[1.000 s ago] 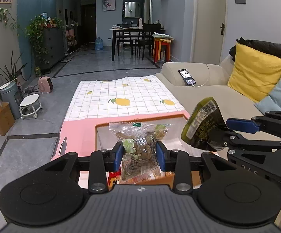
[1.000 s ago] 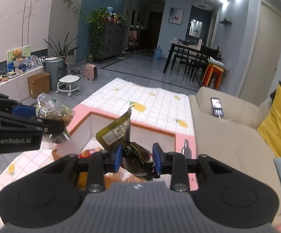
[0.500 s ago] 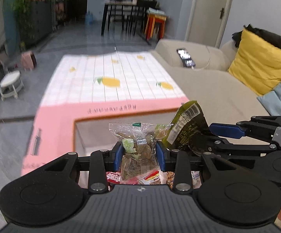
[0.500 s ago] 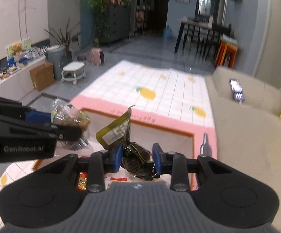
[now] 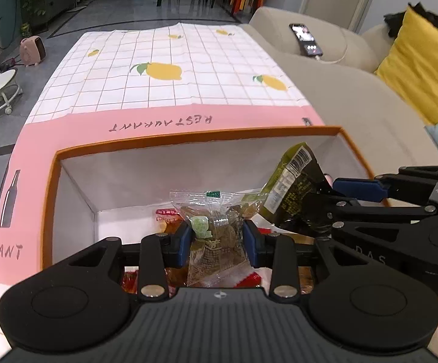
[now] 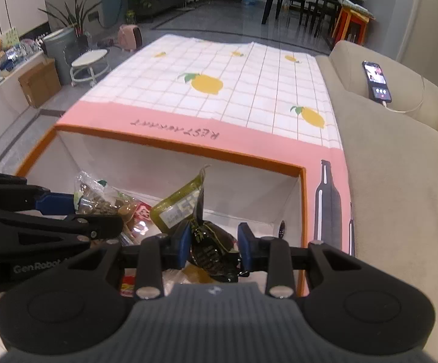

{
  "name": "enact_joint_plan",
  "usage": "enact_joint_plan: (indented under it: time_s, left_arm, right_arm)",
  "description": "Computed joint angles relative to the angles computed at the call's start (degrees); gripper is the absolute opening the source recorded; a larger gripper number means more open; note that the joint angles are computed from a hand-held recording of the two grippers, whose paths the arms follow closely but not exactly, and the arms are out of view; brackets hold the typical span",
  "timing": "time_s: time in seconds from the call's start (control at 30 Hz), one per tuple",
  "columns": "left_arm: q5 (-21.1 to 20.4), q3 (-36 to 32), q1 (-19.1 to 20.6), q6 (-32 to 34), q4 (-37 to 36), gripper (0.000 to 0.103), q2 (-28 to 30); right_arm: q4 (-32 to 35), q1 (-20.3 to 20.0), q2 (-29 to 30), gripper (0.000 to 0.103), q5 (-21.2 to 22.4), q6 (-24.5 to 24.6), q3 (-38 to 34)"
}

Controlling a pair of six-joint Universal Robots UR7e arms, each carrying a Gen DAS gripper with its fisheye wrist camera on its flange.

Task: Organize snacks
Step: 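Lift both held packs and carry them over the orange box, then open both tools to drop the packs into the box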

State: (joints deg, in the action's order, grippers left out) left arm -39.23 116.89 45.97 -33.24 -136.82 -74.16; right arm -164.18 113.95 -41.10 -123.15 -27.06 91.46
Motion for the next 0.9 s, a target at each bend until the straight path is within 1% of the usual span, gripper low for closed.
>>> enact_joint_plan:
  time_s: [0.13,0.17,0.4,0.47,0.5,0.53,0.6,0.67,0.73,0.83,0.9]
  left_arm:
    - [-0.23,-1.41,1.12,0.2,1.85,0.041,1.52]
    - [-0.27,-1.51,1.28,-0.16,2.49,0.041,1.72]
    - [-0.2,-2.01,1.9,-0.16,3.47,0.042,2.73]
    - [-0.11,-2.25,1.91,-0.79,4.52,0.043,2.81]
    - [0.16,-2.45,1.84,-1.23,5.4,0.045,2.85]
    - [0.3,-2.65,1.81,-1.13,5.93,0.048,2.92]
    - [1.32,-2.85,1.32,-1.89,7.8,0.051,2.78]
    - [2.75,-2.81,0.69,-2.74,9.25,0.061,2.45]
    - [3.14,-2.31,0.23,-2.85,9.15,0.066,1.72]
    - [2.64,-2.34,-0.31,-3.98,10.7,0.067,0.52]
    - [3.34,-2.42,-1.04,-5.42,12.72,0.067,-0.14]
  right_arm:
    - [1.74,-0.38,1.69,0.03,-1.21,0.08,-1.88]
    - [2.33,-0.44,2.11,0.023,-1.63,0.27,-2.26]
    - [3.15,-0.84,3.49,0.023,-3.51,0.48,-3.04]
    - [3.07,-0.67,3.63,0.026,-4.33,0.53,-3.05]
    - [3.04,-0.64,3.66,0.027,-4.44,0.27,-3.0]
    - [3.16,-0.54,3.72,0.03,-4.42,0.05,-3.07]
    - [2.29,-0.21,3.79,0.035,-5.0,-0.94,-2.78]
    - [0.92,0.09,3.86,0.042,-5.99,-1.68,-2.51]
    - [1.57,0.07,3.4,0.045,-5.9,-0.51,-2.44]
    - [3.15,0.13,2.44,0.052,-5.54,1.76,-2.21]
    - [3.3,0.48,1.84,0.053,-5.69,1.92,-1.77]
